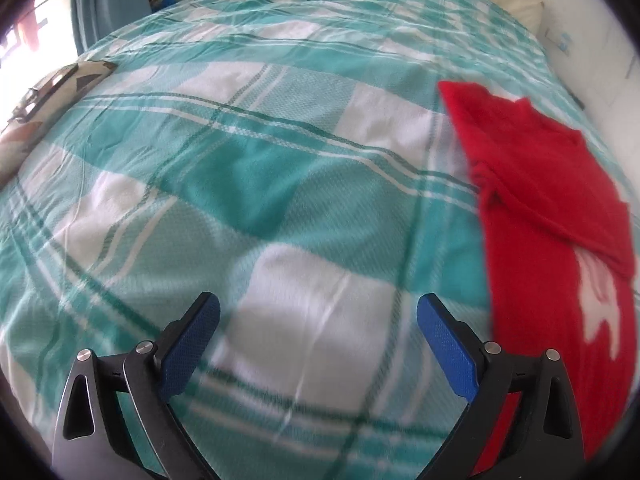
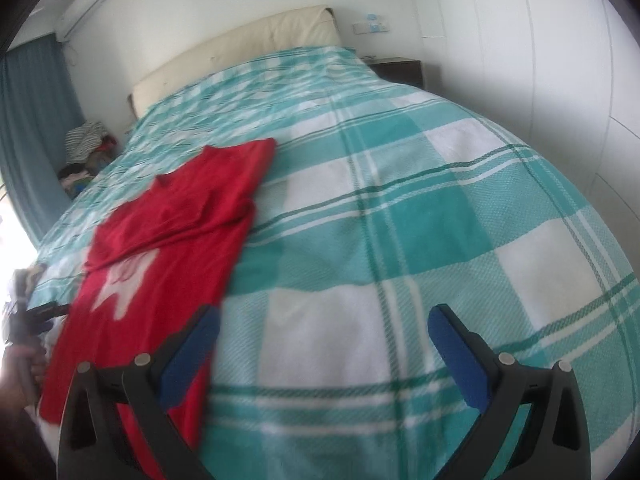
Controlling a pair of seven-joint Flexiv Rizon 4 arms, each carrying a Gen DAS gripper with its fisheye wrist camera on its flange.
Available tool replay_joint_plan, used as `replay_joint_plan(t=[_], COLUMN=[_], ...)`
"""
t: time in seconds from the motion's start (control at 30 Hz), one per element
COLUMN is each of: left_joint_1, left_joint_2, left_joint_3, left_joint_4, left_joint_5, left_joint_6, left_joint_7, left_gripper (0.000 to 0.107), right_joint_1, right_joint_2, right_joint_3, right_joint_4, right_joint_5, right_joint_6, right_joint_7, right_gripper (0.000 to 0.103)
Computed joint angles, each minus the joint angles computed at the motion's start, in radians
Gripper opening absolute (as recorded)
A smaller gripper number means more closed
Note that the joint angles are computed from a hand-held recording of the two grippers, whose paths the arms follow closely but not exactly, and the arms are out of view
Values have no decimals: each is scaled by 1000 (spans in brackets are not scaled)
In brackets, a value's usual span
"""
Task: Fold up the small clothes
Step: 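Grasp the red sweater hem with both tools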
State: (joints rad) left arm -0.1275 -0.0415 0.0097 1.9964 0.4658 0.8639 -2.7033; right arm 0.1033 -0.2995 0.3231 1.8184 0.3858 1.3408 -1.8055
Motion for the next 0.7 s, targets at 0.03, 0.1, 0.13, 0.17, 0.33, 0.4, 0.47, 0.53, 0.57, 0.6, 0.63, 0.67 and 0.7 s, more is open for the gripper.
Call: replay_joint_plan(t=[0.03, 0.1, 0.13, 0.17, 0.33, 0.4, 0.47, 0.53, 0.57, 0.6, 0.63, 0.67, 0.7], left_joint_1=[-11, -40, -57, -76, -98, -112, -127, -142, -147, -150, -151, -153, -154], left_joint_2=[49, 117, 127, 126, 87, 78, 69, 64, 66, 71, 79, 92, 102], left_joint_3=[1, -12, -25, -39, -119, -127, -132, -130, -124, -118, -113, -106, -94], left_joint_4=[61, 168, 204, 232, 186, 159, 134, 119, 128, 137, 146, 165, 197], left_joint_5=[-36, -136, -202, -271, -211, -186, -179, -189, -216, -233, -245, -269, -323], left_joint_6=[80, 217, 252, 270, 205, 173, 131, 107, 119, 133, 147, 176, 237], left_joint_7=[28, 112, 167, 221, 134, 123, 121, 162, 189, 199, 200, 205, 230], left_gripper=[100, 101, 101, 100, 79, 65, 50, 23, 9, 8, 6, 4, 3], right_joint_1=[-62, -131, -152, -161, -101, -51, -27, -5, 8, 20, 30, 38, 43], right_joint_2=[21, 71, 92, 108, 94, 91, 90, 89, 85, 87, 91, 96, 104], right_joint_3=[65, 123, 134, 137, 99, 76, 56, 33, 18, 4, -9, -21, -32], right_joint_4=[-11, -26, -29, -28, -22, 1, -2, -9, -18, -18, -18, -21, -25], right_joint_5=[70, 201, 251, 286, 309, 275, 291, 297, 290, 287, 289, 299, 312], right_joint_6=[-69, -237, -326, -402, -587, -543, -552, -576, -591, -597, -599, -604, -609], right_joint_7=[-85, -220, -268, -299, -272, -242, -247, -248, -243, -239, -237, -237, -241], right_gripper=[102, 103, 103, 102, 78, 66, 56, 28, 7, 6, 6, 6, 6])
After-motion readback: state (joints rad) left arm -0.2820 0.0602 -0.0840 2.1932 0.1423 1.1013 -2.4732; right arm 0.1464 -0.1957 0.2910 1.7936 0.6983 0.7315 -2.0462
